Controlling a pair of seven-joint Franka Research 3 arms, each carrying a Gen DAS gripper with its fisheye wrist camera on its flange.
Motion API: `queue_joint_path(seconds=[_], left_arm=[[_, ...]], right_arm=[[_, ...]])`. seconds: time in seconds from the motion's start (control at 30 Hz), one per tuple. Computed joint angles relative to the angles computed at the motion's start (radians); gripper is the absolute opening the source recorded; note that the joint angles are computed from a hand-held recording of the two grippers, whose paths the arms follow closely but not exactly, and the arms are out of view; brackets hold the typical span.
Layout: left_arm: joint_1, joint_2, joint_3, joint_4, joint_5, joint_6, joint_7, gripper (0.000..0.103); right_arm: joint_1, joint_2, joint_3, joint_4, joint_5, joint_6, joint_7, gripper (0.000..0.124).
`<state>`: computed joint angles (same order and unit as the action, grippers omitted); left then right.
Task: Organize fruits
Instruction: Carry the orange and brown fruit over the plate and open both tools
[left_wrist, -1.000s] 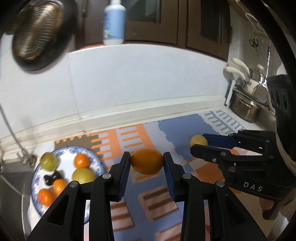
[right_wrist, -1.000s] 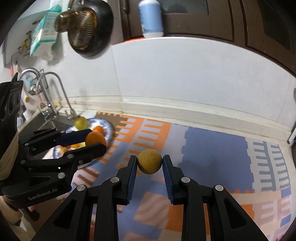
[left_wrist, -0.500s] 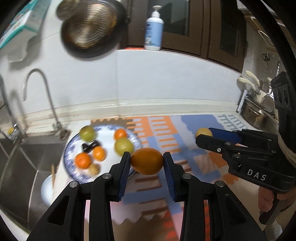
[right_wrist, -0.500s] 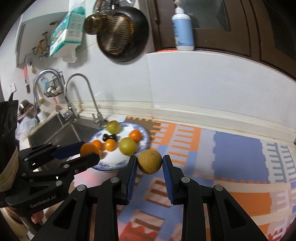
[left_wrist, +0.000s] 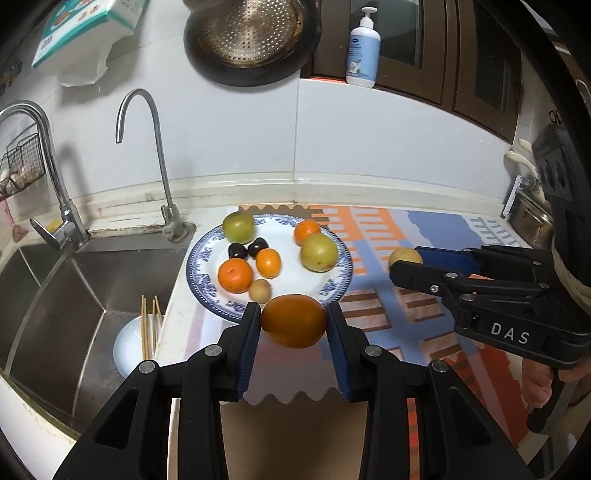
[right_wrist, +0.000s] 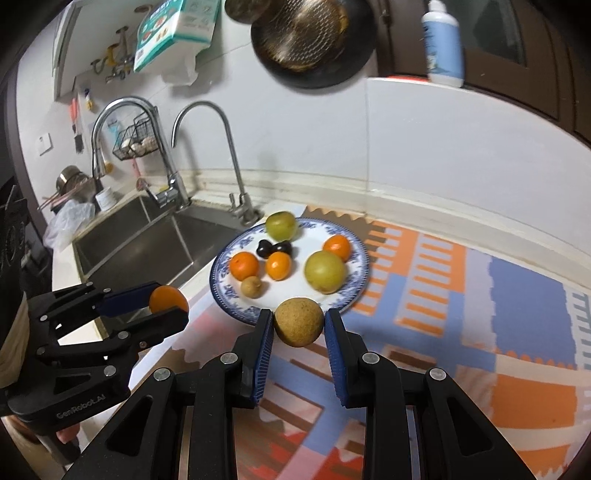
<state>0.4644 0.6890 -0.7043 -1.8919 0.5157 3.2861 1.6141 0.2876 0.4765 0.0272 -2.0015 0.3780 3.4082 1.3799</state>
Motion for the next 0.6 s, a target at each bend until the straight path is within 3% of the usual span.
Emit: queue_joint_path(seconds=[0.3, 0.6], left_arm=[[0.008, 0.162, -0.086, 0.185, -0.050, -0.149, 0.155, 0.035], [-0.102, 0.255, -0.050, 0.381, -0.172, -0.305, 0.265, 0.035]], right_arm=[[0.003, 0.113, -0.020, 0.191, -0.020, -0.159, 0.018, 0.030], [-0.038, 0.219, -0.012, 0.356, -0.054, -0.287, 0.050, 0.030]])
